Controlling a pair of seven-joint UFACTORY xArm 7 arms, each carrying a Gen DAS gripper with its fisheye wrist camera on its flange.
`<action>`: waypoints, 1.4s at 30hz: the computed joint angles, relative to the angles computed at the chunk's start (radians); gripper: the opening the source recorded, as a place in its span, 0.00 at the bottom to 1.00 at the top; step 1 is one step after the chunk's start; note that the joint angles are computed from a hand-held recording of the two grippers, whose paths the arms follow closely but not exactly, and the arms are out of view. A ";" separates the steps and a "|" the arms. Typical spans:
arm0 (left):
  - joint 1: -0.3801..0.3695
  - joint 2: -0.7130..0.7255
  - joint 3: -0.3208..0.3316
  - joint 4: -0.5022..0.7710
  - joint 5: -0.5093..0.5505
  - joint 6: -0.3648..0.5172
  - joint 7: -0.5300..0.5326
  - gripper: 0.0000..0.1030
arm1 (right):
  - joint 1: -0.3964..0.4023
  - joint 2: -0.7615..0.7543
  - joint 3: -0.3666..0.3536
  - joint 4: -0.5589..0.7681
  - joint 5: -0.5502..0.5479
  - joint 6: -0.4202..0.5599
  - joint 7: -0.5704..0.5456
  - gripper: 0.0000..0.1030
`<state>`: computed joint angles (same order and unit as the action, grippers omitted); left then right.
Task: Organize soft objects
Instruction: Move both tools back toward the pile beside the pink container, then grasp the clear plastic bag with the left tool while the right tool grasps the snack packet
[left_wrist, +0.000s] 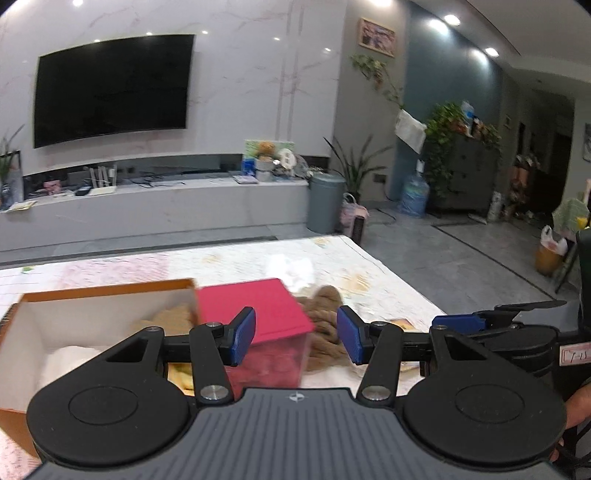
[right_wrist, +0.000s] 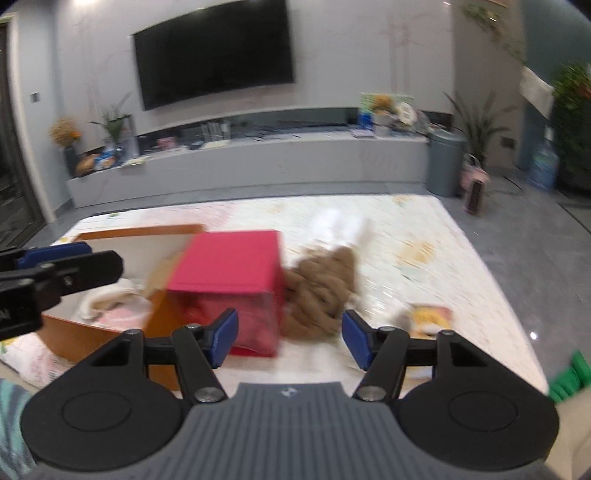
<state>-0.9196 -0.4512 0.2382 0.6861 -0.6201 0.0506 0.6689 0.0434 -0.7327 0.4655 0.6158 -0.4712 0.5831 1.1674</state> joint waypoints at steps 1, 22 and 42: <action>-0.014 0.018 -0.001 0.010 -0.001 0.003 0.002 0.57 | 0.004 -0.019 -0.008 -0.019 0.005 0.009 0.004 0.60; 0.060 0.442 -0.178 0.334 -0.051 0.234 -0.204 0.77 | -0.161 -0.100 -0.132 -0.238 0.025 -0.024 -0.022 0.61; 0.253 0.749 -0.349 0.700 0.400 0.547 -0.584 0.81 | -0.182 0.147 -0.254 -0.238 0.135 -0.227 -0.154 0.67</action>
<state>-0.6669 0.2982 -0.1106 1.3859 -0.2205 0.5976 0.0850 -0.1387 -0.5854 0.2117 0.3781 -0.3366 0.3563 1.0137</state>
